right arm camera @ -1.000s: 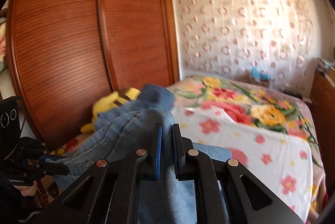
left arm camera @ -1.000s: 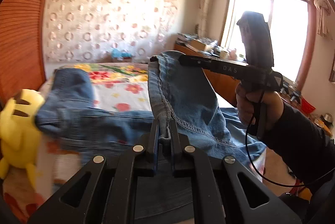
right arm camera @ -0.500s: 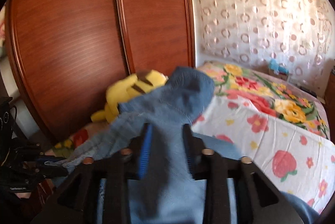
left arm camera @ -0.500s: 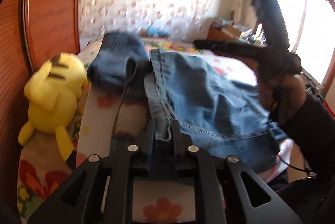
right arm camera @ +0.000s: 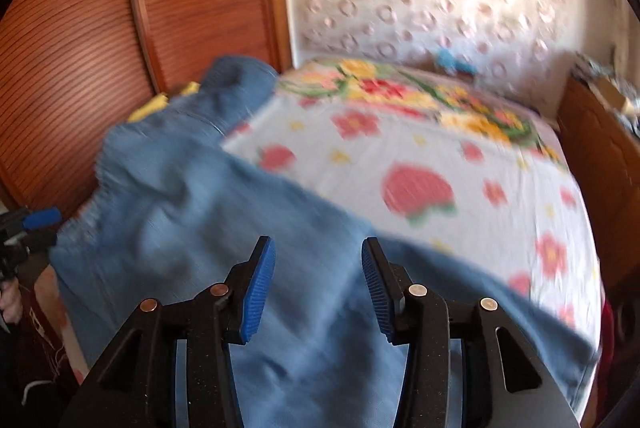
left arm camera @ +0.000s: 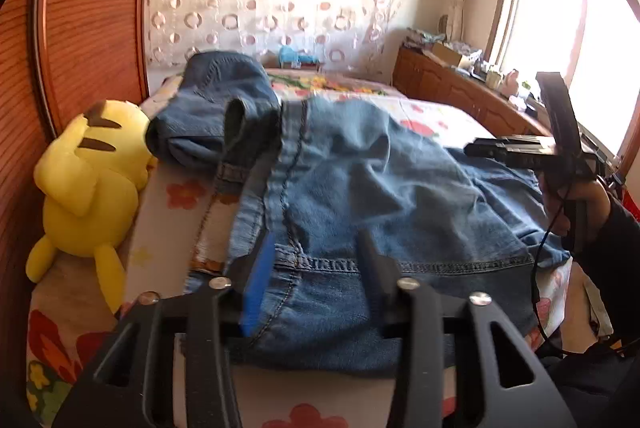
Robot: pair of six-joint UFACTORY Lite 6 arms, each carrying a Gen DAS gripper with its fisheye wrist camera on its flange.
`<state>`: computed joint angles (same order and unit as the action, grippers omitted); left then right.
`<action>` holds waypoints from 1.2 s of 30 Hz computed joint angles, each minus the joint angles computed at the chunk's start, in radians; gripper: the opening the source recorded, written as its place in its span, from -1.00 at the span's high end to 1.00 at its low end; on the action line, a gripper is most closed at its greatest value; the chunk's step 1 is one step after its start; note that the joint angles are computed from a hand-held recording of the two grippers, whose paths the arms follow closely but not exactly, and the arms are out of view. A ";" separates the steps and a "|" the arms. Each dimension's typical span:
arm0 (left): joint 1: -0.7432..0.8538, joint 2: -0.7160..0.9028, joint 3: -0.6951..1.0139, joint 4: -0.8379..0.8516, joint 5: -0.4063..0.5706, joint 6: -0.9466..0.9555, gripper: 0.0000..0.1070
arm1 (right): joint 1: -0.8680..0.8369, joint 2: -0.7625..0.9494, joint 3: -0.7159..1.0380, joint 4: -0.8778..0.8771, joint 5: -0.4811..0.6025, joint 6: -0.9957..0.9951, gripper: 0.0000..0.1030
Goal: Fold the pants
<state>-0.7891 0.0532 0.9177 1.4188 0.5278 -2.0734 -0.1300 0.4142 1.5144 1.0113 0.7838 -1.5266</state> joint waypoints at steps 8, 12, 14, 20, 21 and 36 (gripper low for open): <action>0.070 0.112 0.036 -0.063 -0.063 0.042 0.35 | -0.054 0.127 0.145 -0.080 0.035 0.124 0.09; 0.068 0.112 0.031 -0.037 -0.062 0.016 0.35 | -0.136 0.067 0.195 -0.065 0.136 0.113 0.09; 0.063 0.109 0.025 -0.016 -0.065 0.001 0.46 | -0.180 0.025 0.198 -0.057 0.170 0.094 0.09; 0.007 0.048 -0.004 -0.025 -0.006 0.000 0.67 | -0.313 -0.012 0.298 -0.122 0.306 0.068 -0.18; -0.006 0.023 -0.018 -0.036 0.011 0.005 0.67 | -0.311 -0.015 0.273 -0.131 0.301 0.060 -0.19; 0.012 -0.011 -0.027 -0.110 0.008 0.083 0.12 | -0.177 -0.060 -0.229 0.050 -0.037 -0.169 -0.19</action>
<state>-0.7772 0.0423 0.8903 1.3089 0.5353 -1.9900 -0.3074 0.3539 1.2858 1.0611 0.7468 -1.6957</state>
